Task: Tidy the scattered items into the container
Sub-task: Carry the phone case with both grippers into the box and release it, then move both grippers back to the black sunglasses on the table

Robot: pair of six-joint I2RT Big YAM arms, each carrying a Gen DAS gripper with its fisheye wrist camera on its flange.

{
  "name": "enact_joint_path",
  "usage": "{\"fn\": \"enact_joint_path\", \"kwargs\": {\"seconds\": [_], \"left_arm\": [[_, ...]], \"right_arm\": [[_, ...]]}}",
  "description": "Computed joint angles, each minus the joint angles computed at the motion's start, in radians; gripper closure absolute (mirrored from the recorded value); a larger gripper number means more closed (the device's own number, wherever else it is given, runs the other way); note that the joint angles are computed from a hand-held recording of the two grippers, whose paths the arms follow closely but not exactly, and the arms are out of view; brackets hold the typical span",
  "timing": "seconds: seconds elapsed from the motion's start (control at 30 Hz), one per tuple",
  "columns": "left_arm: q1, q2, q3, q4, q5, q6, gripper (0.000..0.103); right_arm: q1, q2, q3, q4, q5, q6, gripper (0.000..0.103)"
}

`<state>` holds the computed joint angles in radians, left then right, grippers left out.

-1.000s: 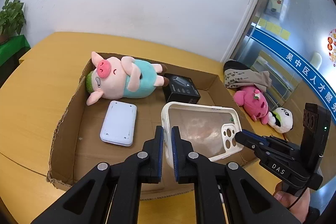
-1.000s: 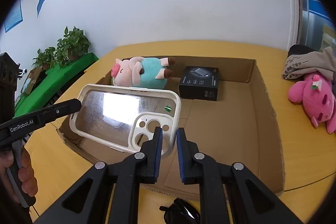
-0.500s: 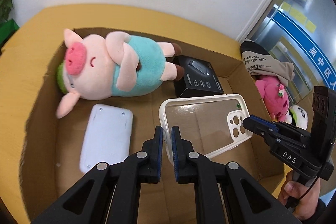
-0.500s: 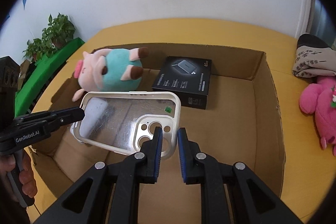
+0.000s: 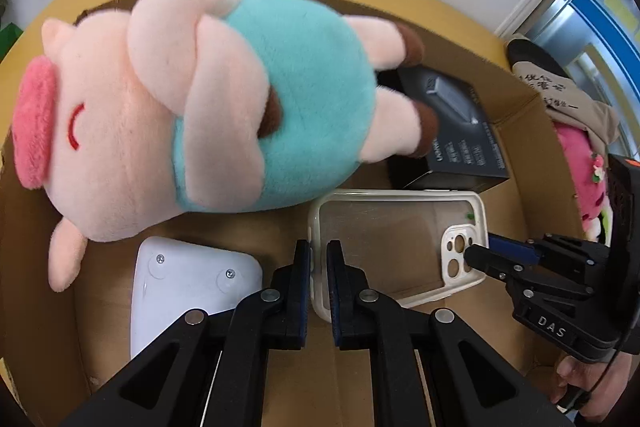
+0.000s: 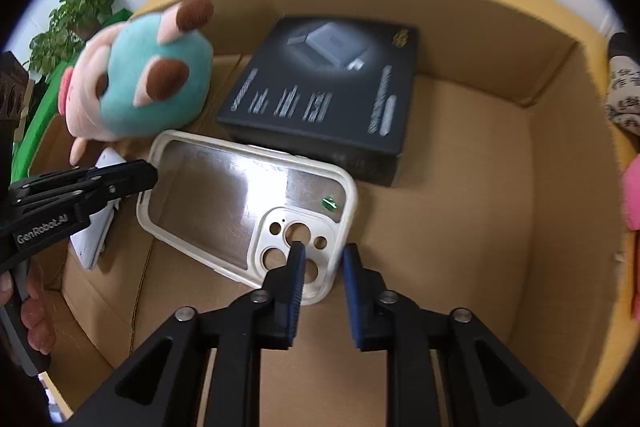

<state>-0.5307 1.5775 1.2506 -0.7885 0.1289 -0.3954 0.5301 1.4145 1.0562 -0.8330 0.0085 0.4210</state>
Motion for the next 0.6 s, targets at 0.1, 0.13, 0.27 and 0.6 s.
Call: {"fn": "enact_joint_path", "kwargs": {"seconds": [0.1, 0.13, 0.27, 0.6], "left_arm": [[0.005, -0.024, -0.025, 0.015, 0.005, -0.008, 0.096], [0.002, -0.041, -0.036, 0.02, -0.004, -0.008, 0.095], [-0.024, -0.171, -0.115, 0.072, -0.072, 0.02, 0.041], [-0.307, -0.657, -0.396, 0.219, -0.452, 0.025, 0.001]], "right_arm": [[-0.001, -0.007, -0.007, 0.013, -0.027, 0.007, 0.075], [0.0, -0.016, -0.015, 0.023, -0.031, 0.014, 0.066], [0.047, -0.101, -0.051, 0.025, 0.07, 0.056, 0.039], [0.44, -0.481, -0.187, -0.026, 0.542, 0.259, 0.023]]}}
